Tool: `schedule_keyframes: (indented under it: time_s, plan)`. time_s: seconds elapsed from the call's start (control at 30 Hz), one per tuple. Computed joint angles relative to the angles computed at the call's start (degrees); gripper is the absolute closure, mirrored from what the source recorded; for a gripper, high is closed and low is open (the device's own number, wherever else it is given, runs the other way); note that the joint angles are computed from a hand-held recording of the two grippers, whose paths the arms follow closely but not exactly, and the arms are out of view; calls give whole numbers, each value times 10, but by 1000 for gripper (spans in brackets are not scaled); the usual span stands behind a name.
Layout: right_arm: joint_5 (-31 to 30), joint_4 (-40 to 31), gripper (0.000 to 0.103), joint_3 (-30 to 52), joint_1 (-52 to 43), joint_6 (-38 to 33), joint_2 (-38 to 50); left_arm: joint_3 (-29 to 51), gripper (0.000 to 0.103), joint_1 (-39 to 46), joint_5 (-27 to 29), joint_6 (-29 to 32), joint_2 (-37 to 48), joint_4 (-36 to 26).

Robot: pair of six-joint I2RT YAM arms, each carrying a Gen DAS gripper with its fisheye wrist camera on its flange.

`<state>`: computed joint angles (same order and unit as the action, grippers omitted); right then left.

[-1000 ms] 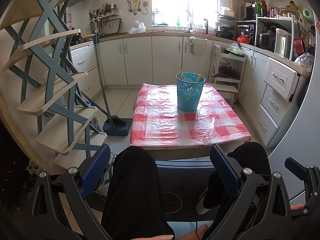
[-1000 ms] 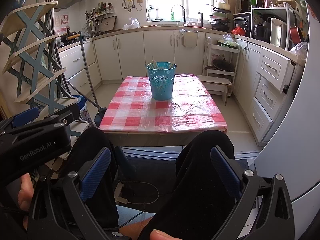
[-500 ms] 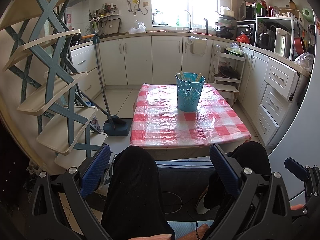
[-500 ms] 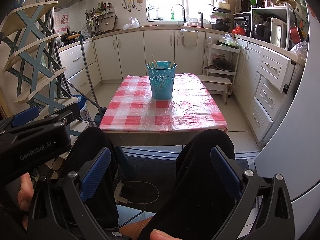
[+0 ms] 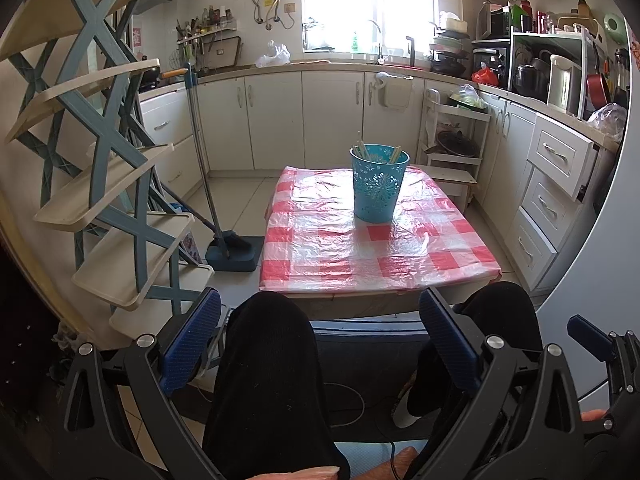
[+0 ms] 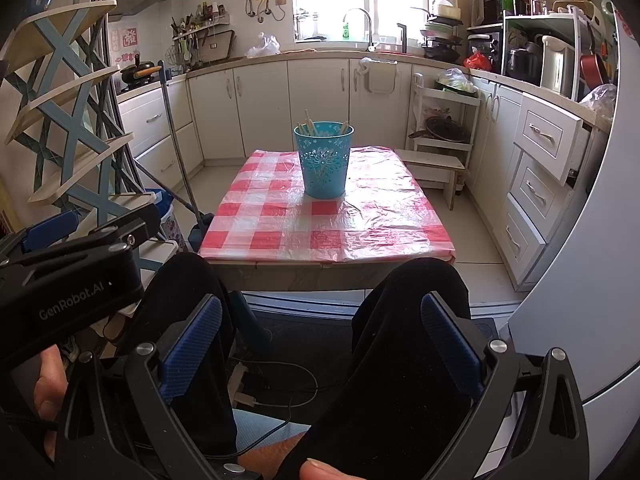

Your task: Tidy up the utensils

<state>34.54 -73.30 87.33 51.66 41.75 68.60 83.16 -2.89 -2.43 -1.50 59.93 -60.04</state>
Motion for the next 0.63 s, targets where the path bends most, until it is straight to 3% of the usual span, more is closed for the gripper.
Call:
schedule_keyframes:
  time_s: [0.07, 0.3, 0.63]
  plan:
    - [-1, 2, 7, -5, -1, -2, -3, 5, 8, 20, 44, 13, 2, -6]
    - [12, 11, 7, -23, 5, 4, -14, -26, 8, -3, -19, 28, -32, 41]
    - [13, 5, 7, -17, -1, -8, -18, -22, 8, 30, 12, 28, -32, 41]
